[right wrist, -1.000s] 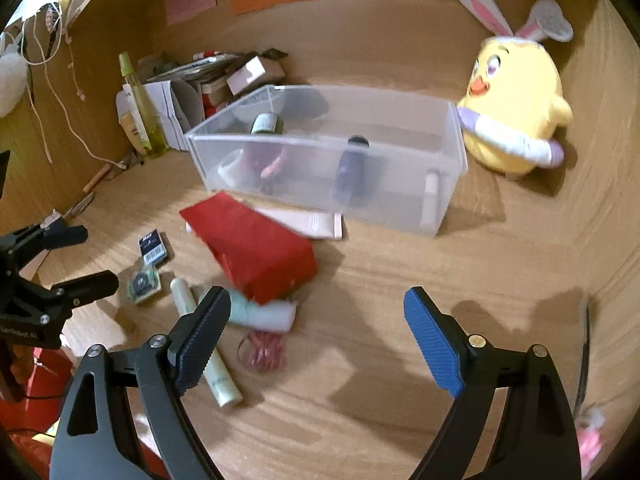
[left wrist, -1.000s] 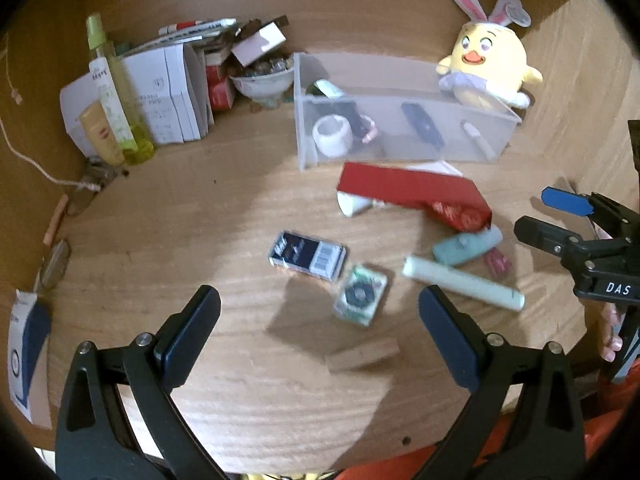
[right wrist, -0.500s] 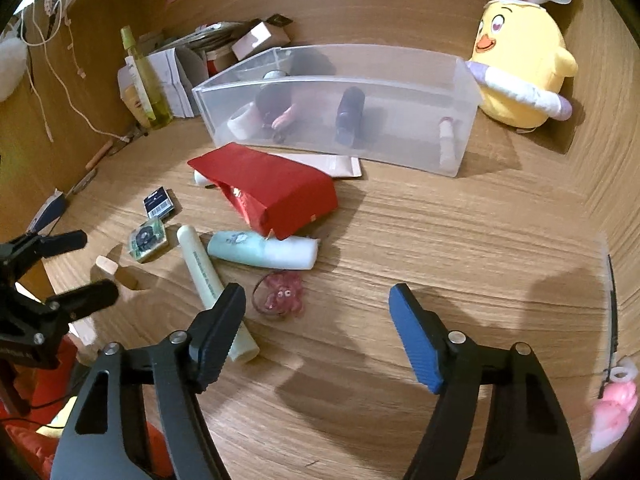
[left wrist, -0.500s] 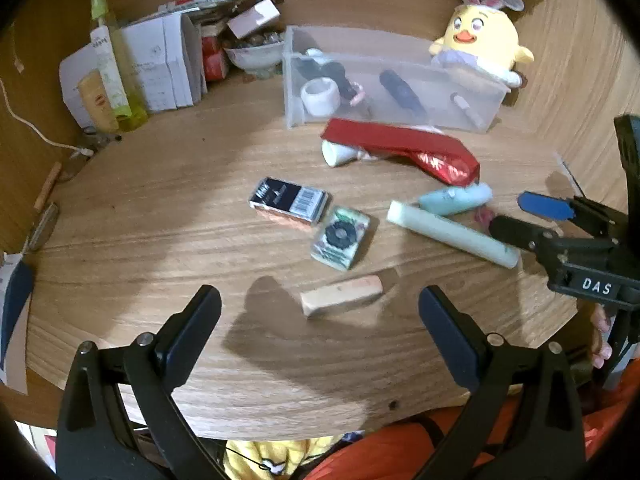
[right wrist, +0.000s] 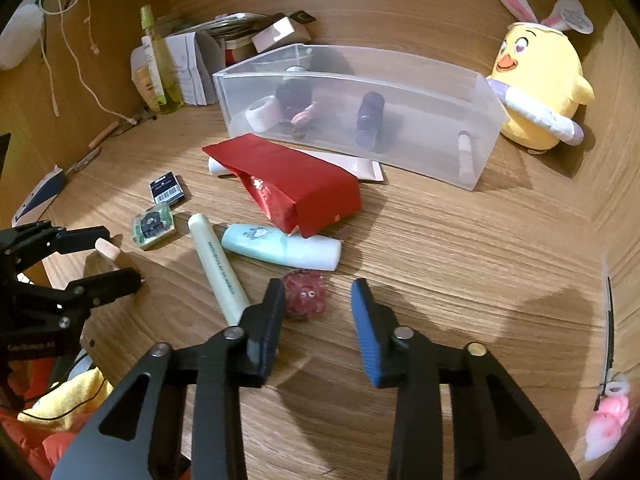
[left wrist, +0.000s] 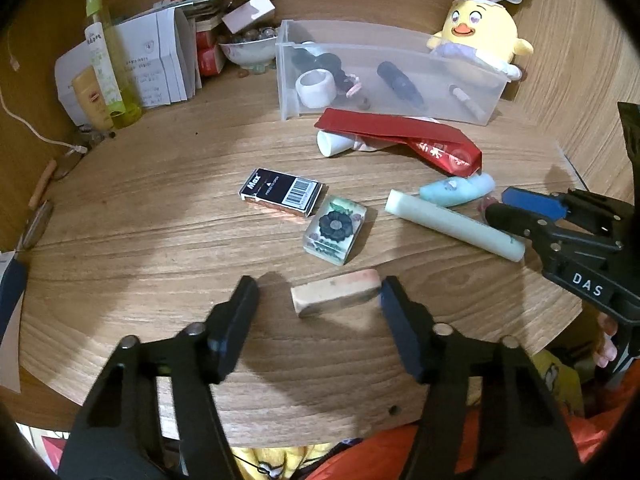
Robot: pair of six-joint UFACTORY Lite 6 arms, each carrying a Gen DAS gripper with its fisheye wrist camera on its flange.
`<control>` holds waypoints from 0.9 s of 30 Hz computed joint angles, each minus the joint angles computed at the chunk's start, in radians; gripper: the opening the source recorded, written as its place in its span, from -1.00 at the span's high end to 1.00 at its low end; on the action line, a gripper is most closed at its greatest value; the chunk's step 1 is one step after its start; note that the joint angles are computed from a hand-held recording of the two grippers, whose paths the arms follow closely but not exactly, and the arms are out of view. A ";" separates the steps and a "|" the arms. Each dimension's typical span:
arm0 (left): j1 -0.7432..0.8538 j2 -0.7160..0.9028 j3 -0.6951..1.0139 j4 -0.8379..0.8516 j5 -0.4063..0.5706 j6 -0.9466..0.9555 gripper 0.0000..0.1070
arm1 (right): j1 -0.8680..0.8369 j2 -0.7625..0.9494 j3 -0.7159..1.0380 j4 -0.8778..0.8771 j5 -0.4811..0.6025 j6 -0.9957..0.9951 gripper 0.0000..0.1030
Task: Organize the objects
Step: 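Grasp the beige block with the left tool while the right tool grasps the pink flower clip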
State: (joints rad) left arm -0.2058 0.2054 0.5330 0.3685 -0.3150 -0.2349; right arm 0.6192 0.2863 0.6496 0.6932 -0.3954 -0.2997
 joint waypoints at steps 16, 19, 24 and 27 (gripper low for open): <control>0.032 -0.054 0.001 0.123 -0.009 -0.105 0.25 | -0.033 -0.066 -0.068 0.004 -0.042 0.016 0.64; 0.030 -0.075 0.010 0.139 -0.006 -0.126 0.25 | -0.054 -0.113 -0.103 0.019 -0.051 0.005 0.64; 0.018 -0.086 0.046 0.184 0.002 -0.185 0.25 | -0.089 -0.191 -0.145 0.040 -0.053 -0.024 0.64; 0.000 -0.092 0.071 0.173 0.012 -0.187 0.25 | -0.110 -0.229 -0.153 0.048 -0.048 -0.043 0.64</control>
State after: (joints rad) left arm -0.2060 0.1135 0.6039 0.5419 -0.3029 -0.4220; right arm 0.5091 0.0576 0.4971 0.7415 -0.4439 -0.3431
